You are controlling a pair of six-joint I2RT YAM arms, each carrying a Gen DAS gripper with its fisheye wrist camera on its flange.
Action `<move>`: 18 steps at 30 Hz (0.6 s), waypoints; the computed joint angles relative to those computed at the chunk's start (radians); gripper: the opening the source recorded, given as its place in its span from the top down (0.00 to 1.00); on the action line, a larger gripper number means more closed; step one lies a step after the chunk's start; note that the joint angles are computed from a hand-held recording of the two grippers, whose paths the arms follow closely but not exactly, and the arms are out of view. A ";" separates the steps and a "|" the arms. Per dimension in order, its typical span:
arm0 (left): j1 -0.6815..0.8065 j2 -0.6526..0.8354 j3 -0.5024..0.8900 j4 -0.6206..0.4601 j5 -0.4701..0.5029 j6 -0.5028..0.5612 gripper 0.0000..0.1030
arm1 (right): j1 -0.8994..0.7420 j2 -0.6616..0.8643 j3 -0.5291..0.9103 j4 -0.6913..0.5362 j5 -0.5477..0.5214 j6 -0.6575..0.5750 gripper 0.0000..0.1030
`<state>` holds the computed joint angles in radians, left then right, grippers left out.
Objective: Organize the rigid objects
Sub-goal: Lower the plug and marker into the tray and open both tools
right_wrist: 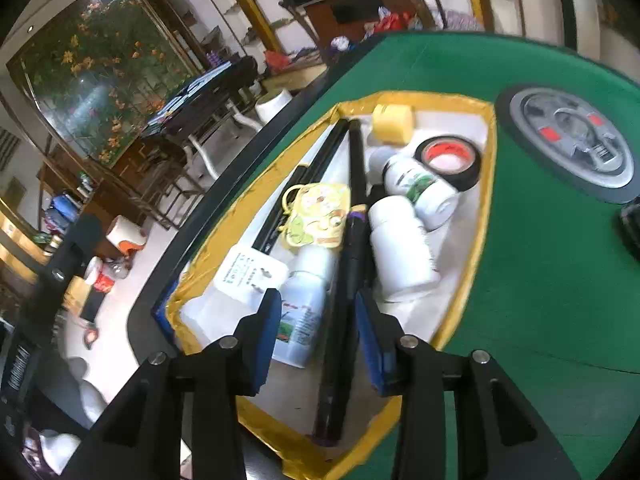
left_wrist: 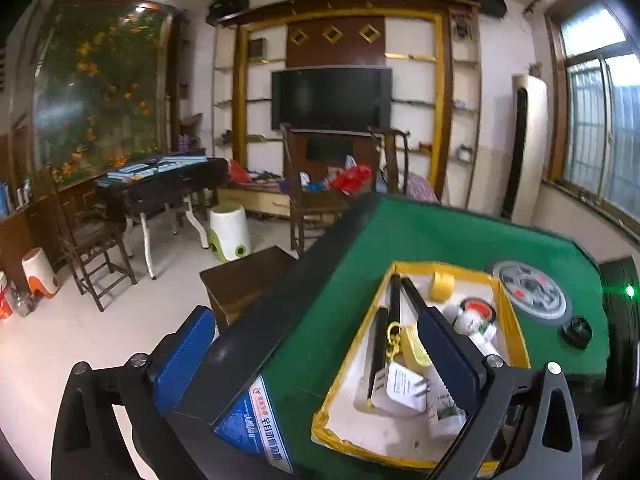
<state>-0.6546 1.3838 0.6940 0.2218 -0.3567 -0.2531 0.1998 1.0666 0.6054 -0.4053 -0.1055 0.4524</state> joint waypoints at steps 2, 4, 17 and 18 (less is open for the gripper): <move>-0.010 -0.017 0.000 -0.016 -0.048 -0.031 0.01 | -0.017 -0.064 -0.029 0.001 0.003 -0.006 0.63; -0.038 -0.019 0.020 -0.047 -0.135 -0.051 0.01 | -0.031 -0.129 -0.050 -0.008 0.020 -0.012 0.60; -0.218 0.023 0.211 -0.362 -0.488 -0.229 0.01 | 0.117 -0.562 -0.084 -0.238 0.471 -0.081 0.20; -0.229 0.033 0.223 -0.390 -0.512 -0.243 0.01 | 0.154 -0.599 -0.092 -0.254 0.543 -0.075 0.16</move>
<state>-0.8834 1.4170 0.9172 -0.1679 -0.8684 -0.4958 0.3536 0.4673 0.5134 -0.6592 0.4373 0.3777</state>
